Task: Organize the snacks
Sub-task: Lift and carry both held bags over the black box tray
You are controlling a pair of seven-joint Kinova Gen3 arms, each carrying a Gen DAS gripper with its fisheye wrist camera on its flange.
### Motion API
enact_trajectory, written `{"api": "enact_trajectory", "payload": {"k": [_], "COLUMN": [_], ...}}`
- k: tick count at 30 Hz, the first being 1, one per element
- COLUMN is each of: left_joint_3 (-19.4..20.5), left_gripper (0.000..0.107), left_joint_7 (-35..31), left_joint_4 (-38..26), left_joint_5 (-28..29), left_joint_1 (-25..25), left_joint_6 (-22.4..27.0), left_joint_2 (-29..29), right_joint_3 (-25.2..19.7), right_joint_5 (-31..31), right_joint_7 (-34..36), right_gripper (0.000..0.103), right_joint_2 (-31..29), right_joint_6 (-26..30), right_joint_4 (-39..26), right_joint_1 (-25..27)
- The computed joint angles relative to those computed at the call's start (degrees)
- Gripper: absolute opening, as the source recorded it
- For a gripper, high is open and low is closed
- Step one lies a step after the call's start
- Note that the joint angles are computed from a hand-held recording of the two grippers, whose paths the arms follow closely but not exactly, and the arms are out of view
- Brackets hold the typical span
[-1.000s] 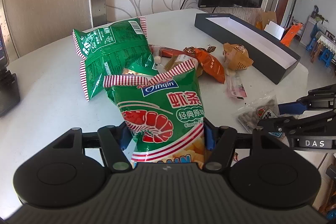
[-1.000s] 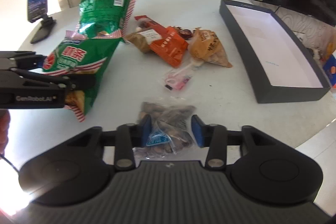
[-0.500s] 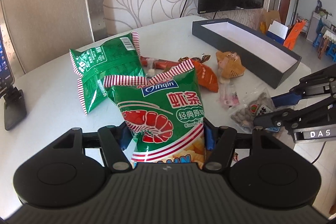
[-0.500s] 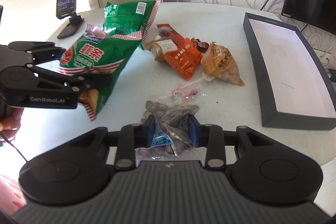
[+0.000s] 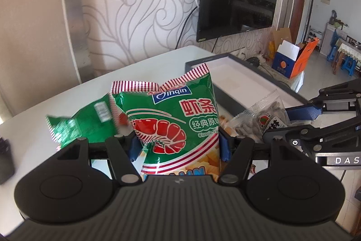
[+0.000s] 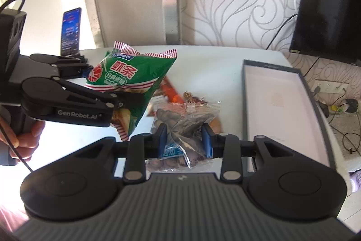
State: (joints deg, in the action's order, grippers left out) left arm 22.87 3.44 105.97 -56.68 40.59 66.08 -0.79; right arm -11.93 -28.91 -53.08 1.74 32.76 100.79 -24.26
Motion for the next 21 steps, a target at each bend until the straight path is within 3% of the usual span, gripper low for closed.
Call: {"api": "enact_trajectory", "payload": {"k": [10, 16, 21], "left_joint_3": [-7.4, -13.0, -16.3], "left_gripper": [0.069, 0.069, 0.069], "left_joint_7": [-6.7, -9.0, -13.3], "left_joint_4": [-11.5, -19.5, -26.4], "left_joint_5": [-4.4, -2.8, 0.7], "left_joint_1": [-0.5, -0.9, -0.9], "left_joint_6": [-8.4, -14.1, -14.8], "left_joint_2": [10.7, 18.9, 25.3], "right_joint_3": [2.3, 2.0, 1.7], "right_joint_5": [2.5, 5.5, 8.2], "right_joint_7": [-0.2, -0.6, -0.6], "right_gripper": [0.036, 0.036, 0.036], "right_joint_2": [4.1, 8.4, 12.4], "right_joint_6": [-0.1, 1.3, 2.5], "right_joint_4": [-4.9, -8.6, -12.2], "right_joint_1": [4.9, 7.8, 8.9]}}
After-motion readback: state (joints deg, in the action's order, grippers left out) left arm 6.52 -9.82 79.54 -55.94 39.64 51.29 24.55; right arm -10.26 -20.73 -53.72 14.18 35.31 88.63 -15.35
